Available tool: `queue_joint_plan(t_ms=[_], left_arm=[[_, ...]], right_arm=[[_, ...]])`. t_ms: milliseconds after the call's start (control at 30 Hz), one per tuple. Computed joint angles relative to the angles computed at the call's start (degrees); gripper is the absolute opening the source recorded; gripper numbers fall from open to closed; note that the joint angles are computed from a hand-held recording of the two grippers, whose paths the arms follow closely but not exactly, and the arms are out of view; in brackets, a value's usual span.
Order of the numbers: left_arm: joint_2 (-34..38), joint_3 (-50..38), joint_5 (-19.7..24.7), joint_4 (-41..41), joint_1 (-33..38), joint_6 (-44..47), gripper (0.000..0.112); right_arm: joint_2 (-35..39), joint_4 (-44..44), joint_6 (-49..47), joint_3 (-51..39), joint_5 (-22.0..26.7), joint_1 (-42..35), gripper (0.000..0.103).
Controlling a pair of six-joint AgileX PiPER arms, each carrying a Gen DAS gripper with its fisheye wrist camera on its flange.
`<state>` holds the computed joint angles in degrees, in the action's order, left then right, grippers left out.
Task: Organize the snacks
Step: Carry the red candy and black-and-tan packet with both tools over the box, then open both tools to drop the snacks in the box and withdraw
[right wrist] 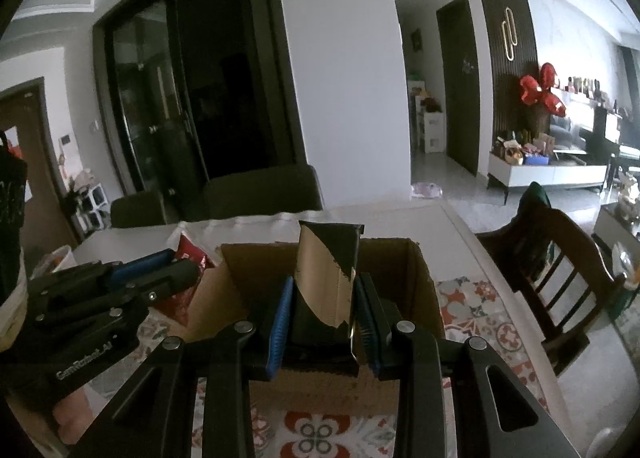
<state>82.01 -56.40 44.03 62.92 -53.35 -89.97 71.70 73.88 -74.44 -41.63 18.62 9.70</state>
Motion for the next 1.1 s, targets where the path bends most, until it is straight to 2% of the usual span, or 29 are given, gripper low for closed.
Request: queue_joint_plan(t_ms=[167, 200, 300, 367, 400, 433, 600, 733, 900, 1100], left_arm=[[2.91, -2.85, -3.42, -4.70, 4.76, 4.98, 0.022], [3.41, -3.47, -3.14, -4.97, 5.21, 5.14, 0.025], [4.30, -4.44, -1.25, -4.44, 5.17, 4.68, 0.055], [4.14, -4.06, 0.72, -3.08, 3.99, 3.28, 0.056], [4.03, -3.94, 1.79, -2.73, 3.31, 2.93, 0.057], [3.88, -3.76, 2.59, -2.44, 2.71, 2.64, 0.057], [2.22, -1.84, 7.40, -1.18, -2.38, -0.04, 0.062], [0.44, -0.21, 10.68, -1.14, -6.73, -2.66, 0.064], [-1.53, 1.28, 17.47, -0.20, -14.39, -6.22, 0.067], [-3.24, 2.40, 25.19, 0.05, -22.72, -10.39, 0.068]], right_arm=[[5.08, -6.01, 5.90, -4.21, -0.92, 1.24, 0.033], [6.11, -7.97, 8.04, -5.09, -0.86, 1.27, 0.033], [7.44, -10.46, 10.46, -6.20, -0.05, 1.25, 0.034], [7.78, -14.35, 14.56, -6.51, -1.02, 1.81, 0.045], [7.73, -14.98, 15.95, -6.42, -1.31, 1.70, 0.056], [7.45, -15.13, 16.58, -6.06, -1.83, 1.74, 0.057], [2.87, -14.88, 16.44, -1.89, -4.61, 2.32, 0.057], [-2.44, -15.50, 16.94, 2.23, -5.10, 2.40, 0.063], [-8.37, -14.35, 15.46, 6.32, -3.37, 1.13, 0.063], [-15.78, -17.45, 18.72, 10.44, -1.32, 0.03, 0.063]])
